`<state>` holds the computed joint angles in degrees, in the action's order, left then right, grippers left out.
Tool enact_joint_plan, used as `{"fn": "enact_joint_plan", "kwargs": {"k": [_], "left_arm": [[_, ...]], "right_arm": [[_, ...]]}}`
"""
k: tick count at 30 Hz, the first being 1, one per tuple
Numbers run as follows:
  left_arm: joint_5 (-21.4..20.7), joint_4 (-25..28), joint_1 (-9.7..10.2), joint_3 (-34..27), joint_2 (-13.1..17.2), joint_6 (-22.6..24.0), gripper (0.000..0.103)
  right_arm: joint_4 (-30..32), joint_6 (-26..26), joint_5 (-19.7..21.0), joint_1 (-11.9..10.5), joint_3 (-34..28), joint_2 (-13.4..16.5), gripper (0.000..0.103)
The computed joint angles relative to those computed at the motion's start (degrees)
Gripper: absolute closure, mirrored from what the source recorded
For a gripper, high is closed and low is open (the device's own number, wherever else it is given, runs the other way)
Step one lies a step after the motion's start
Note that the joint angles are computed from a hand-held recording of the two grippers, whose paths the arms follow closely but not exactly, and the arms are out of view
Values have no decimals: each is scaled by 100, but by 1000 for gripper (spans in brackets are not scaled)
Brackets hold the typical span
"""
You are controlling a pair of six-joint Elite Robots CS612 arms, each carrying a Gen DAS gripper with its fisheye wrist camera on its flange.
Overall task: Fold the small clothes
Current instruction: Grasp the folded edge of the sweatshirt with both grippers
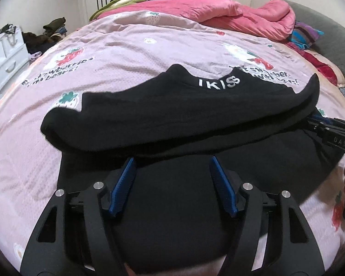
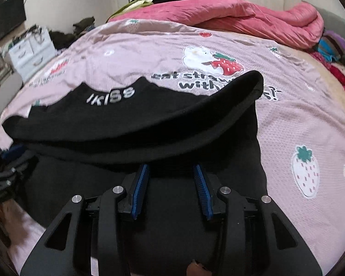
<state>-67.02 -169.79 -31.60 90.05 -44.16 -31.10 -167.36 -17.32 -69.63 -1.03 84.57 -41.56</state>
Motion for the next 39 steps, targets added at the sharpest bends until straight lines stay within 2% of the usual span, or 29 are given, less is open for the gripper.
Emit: {"fn": "enact_joint_plan", "kwargs": {"k": [4, 12, 17, 19, 21, 24, 26, 28, 29, 31, 32, 33, 34, 35, 39], "left_arm": [[167, 168, 15, -193, 99, 124, 44], [327, 288, 89, -407, 177, 76, 44], [534, -57, 153, -245, 72, -249, 44], [631, -175, 197, -109, -12, -444, 44], [669, -292, 266, 44, -98, -776, 44], [640, -282, 361, 213, -187, -1153, 44], [531, -140, 423, 253, -208, -1299, 44], [299, -61, 486, 277, -200, -1413, 44], [178, -72, 513, 284, -190, -1473, 44], [16, -151, 548, 284, -162, -1566, 45], [41, -162, 541, 281, -157, -1536, 55], [45, -253, 527, 283, -146, -1459, 65], [-19, -393, 531, 297, -137, -1428, 87], [-119, -567, 540, 313, -125, -1463, 93], [-75, -584, 537, 306, -129, -1512, 96]], "right_arm": [[28, 213, 98, 9, -198, 111, 64], [-562, 762, -270, 82, -405, 303, 65], [-1113, 1210, -315, -23, -307, 257, 64], [-1132, 1289, -303, -78, -307, 236, 49], [-921, 1226, -470, -98, -338, 220, 36], [-601, 1075, -857, -81, -411, 261, 35], [-423, 1105, -889, -88, -474, 302, 35], [-347, 1158, -743, -114, -503, 334, 36], [-277, 1138, -621, -129, -511, 342, 38], [-225, 1131, -401, -157, -516, 353, 72], [-266, 1181, -275, -174, -499, 354, 78], [-361, 1188, -278, -172, -464, 336, 91], [-484, 1154, -329, -159, -428, 317, 95], [-609, 1113, -344, -151, -394, 299, 95], [-1163, 1247, -415, -154, -291, 260, 96]]}}
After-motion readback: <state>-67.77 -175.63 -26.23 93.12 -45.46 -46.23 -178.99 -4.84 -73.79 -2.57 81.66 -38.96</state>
